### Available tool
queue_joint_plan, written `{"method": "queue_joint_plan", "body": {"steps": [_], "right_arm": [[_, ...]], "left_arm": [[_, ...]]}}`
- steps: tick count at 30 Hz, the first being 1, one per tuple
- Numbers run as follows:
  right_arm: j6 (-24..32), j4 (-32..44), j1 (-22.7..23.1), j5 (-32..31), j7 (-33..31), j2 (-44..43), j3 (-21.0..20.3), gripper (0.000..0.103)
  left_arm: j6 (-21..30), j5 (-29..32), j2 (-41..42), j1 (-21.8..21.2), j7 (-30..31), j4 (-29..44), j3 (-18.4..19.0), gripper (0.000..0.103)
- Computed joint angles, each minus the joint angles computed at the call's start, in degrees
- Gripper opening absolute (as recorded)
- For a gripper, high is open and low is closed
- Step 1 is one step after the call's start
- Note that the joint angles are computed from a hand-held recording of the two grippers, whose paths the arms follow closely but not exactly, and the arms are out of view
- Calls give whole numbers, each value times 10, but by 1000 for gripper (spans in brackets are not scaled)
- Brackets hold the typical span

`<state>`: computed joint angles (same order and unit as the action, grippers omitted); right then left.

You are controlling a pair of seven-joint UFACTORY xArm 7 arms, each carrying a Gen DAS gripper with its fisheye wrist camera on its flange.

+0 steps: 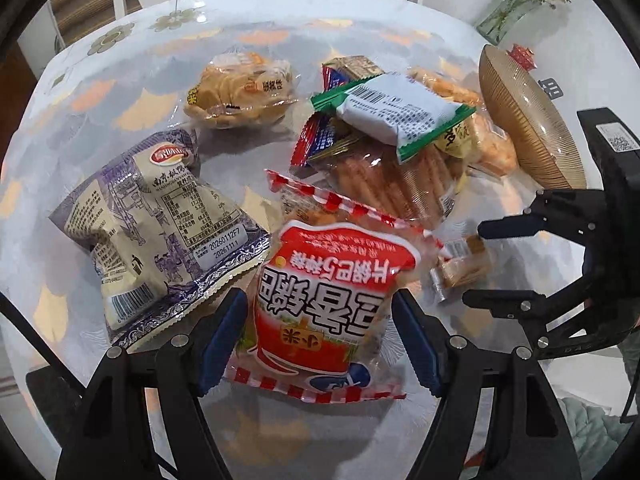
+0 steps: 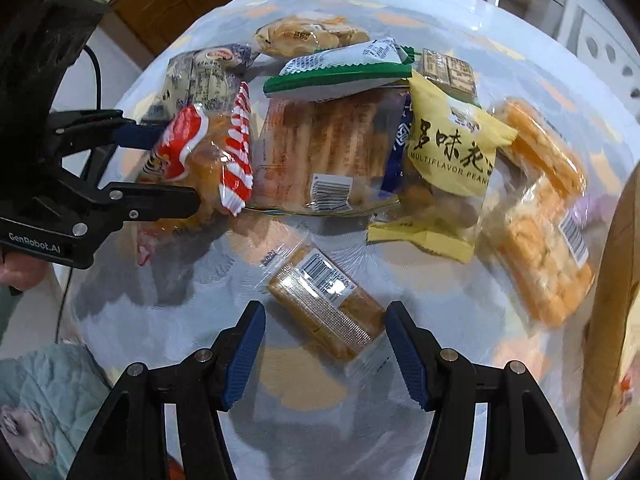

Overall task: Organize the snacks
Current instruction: 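Grasp the red sausage bag with the left gripper while the right grasps the small cake bar, then carry both snacks over the amber bowl and release them into it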

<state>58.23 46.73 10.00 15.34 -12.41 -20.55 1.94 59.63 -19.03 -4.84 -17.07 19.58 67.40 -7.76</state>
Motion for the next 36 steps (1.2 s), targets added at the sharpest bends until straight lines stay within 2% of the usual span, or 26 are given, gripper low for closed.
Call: {"method": "queue_joint_plan", "body": {"steps": [3, 6, 8, 12, 17, 19, 22, 29, 33, 36], "right_arm": [[-7, 13, 2, -5, -12, 22, 3, 68], [-17, 22, 5, -2, -9, 49, 8, 68], [-30, 14, 6, -6, -3, 47, 12, 69], [-21, 3, 12, 8, -3, 28, 12, 69], [-46, -30, 14, -26, 43, 1, 32, 69], [-56, -35, 15, -54, 76, -5, 46, 51], [-63, -51, 26, -45, 96, -26, 38, 37], [-43, -91, 38, -13, 104, -96, 16, 36], [-27, -103, 37, -5, 116, -138, 11, 36], [0, -113, 25, -9, 103, -179, -12, 36]], "left_arm": [[-11, 10, -2, -2, 0, -10, -2, 75], [-25, 10, -6, -5, -10, -24, -5, 76], [-21, 7, -6, -5, -23, -22, -4, 74], [-14, -9, -15, -2, -25, -28, 3, 74], [-34, -13, -14, -2, -43, -40, 1, 76], [-40, -16, -21, -2, -48, -48, 2, 75], [-52, -18, -38, -1, -56, -65, 4, 69], [-59, -25, -75, -2, -82, -87, 10, 55], [-55, -34, -93, -5, -94, -85, 13, 53], [-57, -33, -104, -9, -102, -82, 11, 52]]}}
